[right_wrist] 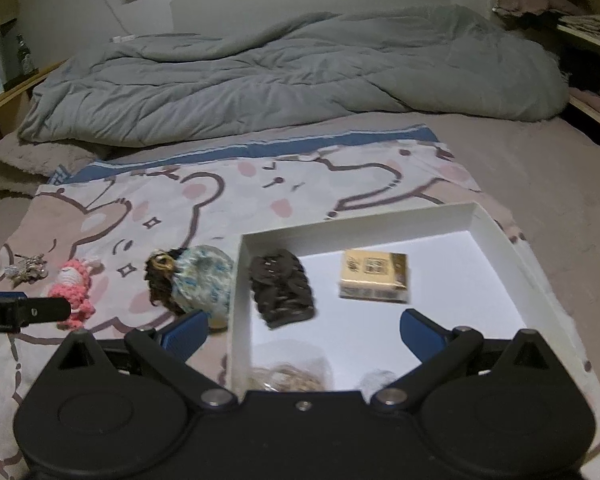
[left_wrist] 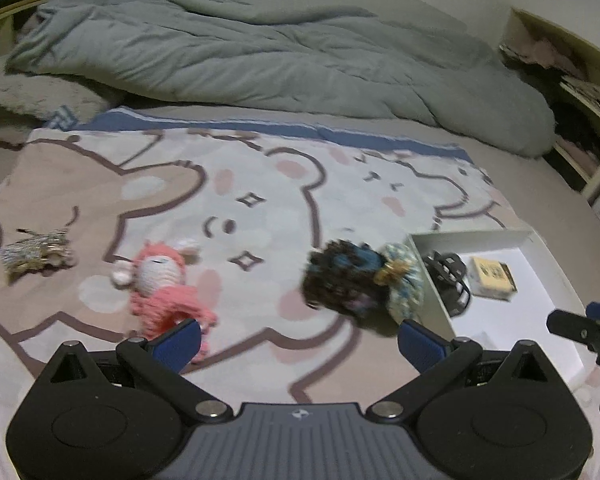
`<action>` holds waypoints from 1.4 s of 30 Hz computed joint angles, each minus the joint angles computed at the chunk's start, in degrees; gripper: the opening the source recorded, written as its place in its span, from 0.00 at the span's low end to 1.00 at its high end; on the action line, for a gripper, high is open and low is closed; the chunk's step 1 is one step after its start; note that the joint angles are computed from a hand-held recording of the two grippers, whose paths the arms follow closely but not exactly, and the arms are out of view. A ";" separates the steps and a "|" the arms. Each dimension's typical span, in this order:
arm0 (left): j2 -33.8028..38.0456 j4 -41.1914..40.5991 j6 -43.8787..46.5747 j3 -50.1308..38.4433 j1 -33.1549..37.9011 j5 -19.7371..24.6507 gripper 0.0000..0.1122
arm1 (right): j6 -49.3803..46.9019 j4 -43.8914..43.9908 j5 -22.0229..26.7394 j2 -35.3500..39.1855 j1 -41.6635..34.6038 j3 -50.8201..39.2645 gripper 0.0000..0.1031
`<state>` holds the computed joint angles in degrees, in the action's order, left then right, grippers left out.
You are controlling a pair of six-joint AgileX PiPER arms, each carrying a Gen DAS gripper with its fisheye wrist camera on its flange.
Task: Organize objects
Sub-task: 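Withdraw both tools from the box toward the doll and floral pouch, then grasp the pink crocheted doll with the left tool while the right tool grasps the floral pouch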
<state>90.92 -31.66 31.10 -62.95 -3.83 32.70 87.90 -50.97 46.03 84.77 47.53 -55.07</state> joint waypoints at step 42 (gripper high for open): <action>29.42 10.42 -21.81 -31.33 9.35 14.11 0.62 | -25.12 6.77 -8.95 29.89 -4.36 -29.67 0.57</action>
<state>120.34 -21.24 9.29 -94.28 5.52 46.81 62.78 -44.20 37.09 114.66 43.17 -84.74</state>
